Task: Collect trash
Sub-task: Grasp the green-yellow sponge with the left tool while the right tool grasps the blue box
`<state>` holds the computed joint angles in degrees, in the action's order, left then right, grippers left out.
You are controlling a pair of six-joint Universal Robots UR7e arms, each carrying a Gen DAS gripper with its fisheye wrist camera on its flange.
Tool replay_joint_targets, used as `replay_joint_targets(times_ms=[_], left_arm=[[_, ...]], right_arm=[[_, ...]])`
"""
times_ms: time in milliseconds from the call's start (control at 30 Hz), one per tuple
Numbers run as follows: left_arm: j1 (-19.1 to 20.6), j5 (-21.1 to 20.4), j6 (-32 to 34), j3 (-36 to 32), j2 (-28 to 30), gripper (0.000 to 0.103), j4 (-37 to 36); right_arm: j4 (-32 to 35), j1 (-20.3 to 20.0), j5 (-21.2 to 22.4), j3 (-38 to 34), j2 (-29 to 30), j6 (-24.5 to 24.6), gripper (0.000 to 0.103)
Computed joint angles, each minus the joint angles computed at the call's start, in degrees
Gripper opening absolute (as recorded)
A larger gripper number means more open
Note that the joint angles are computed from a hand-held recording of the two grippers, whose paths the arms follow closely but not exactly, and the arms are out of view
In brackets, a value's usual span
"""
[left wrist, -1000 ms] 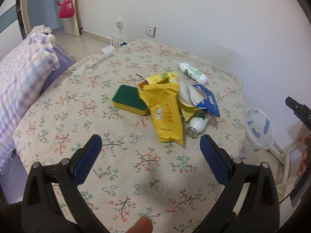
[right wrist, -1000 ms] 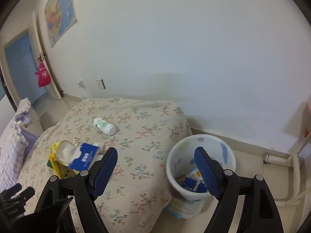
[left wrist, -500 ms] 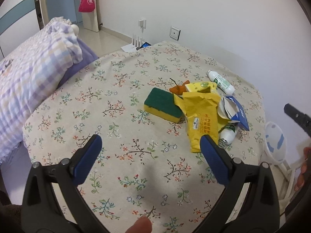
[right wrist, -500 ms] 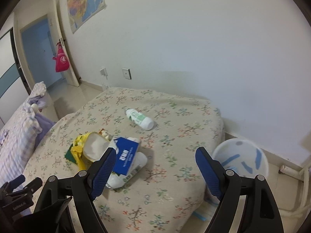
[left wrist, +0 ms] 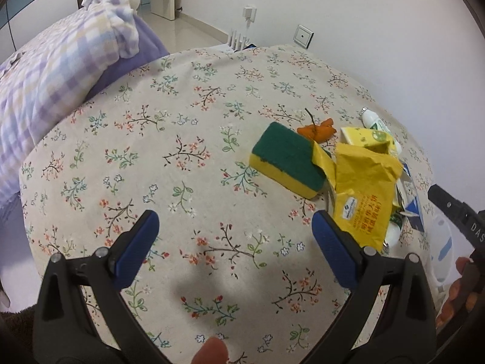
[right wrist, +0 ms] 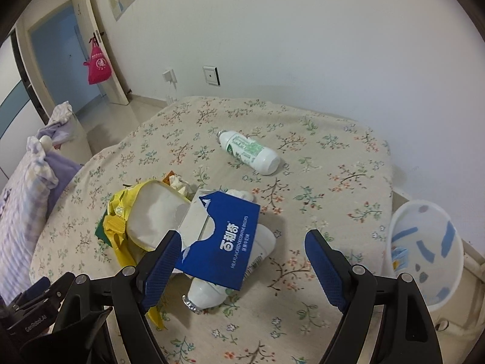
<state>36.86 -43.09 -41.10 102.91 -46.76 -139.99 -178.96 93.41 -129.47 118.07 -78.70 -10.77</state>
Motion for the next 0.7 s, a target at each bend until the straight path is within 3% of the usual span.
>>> replay_joint_targets(times_ms=[300,367,500,600,700], left_arm=[[3.40,-2.26,3.35,-3.14,2.62,0.099,-7.21],[4.11,-3.15,4.75,-4.17,3.63,0.096,-8.85],[5.62,-4.69,6.19,-6.45,6.07,0.083,-10.03],[7.13,-6.75,7.42,-8.14,7.85,0.073,-10.18],[8.40,-8.99,10.22,-8.41,9.07,0.071,-14.30]], right_arm=[[3.37,-2.29,2.86,-1.90,1.89,2.94,0.084],[3.36,-2.78,3.74,-1.94,1.92,3.57,0.079],[6.12,-3.67,5.56,-2.37,1.71,4.52,0.055],[6.16,-3.67,5.60,-2.28,1.80,3.67,0.053],[6.40,-3.59,5.65,-2.25,1.47,3.26,0.051]])
